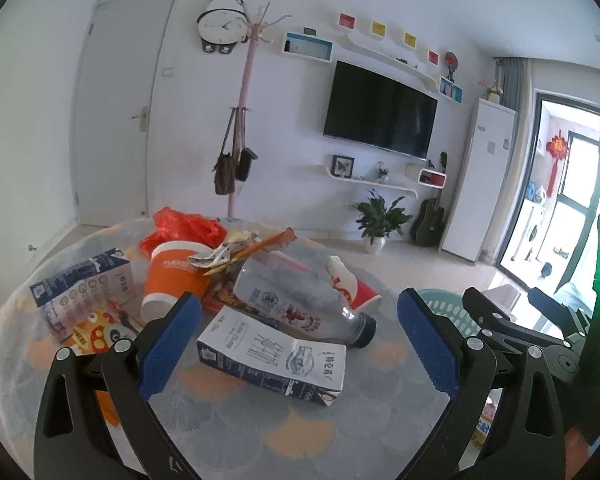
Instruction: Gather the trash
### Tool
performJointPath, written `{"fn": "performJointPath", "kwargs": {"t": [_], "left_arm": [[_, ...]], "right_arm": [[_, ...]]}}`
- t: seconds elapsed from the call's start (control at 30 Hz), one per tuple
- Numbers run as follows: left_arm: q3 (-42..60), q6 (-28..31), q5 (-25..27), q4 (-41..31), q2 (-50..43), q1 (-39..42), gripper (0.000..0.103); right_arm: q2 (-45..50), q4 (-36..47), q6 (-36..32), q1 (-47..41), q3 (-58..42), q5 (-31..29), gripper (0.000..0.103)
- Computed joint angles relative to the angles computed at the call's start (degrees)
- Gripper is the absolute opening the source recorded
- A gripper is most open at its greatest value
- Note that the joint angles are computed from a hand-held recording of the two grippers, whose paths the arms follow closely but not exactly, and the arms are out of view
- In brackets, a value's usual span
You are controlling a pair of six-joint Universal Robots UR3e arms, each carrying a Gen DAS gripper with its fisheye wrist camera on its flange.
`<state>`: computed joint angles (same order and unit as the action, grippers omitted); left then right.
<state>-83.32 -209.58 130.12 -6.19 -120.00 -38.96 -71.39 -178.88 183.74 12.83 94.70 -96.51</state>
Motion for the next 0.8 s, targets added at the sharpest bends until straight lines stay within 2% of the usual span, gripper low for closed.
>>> {"fn": "performJointPath", "kwargs": {"t": [0.23,0.5,0.63,0.73,0.8], "left_arm": [[-0.8,1.1,1.2,3.3,-0.3,-0.5,0.095],[-2.1,0.6,1.5,3.6,0.3,-0.4,0.095],[-6.4,-0.7,2.4,5.4,2.4,-0.2,0.095],[-11.9,-1.4,3.6,5.8,5.6,0.5,0.095],[-16.2,-2.3,5.0,5.1,8.9,1.3,0.095]], "right_arm": [[0.4,-1.3,-0.2,0.8,-0.1,-0.7,0.096],[0.2,-1.2,-0.2,0.7,0.0,-0.2,0.096],[0.8,-0.6,-0.4,1.4,-0.6,0.2,0.096],[-0.2,-0.1,-0.7,0.4,0.2,5.2,0.096],[0.2,-1.4,-1.3,1.1,0.2,5.5,0.096]]}}
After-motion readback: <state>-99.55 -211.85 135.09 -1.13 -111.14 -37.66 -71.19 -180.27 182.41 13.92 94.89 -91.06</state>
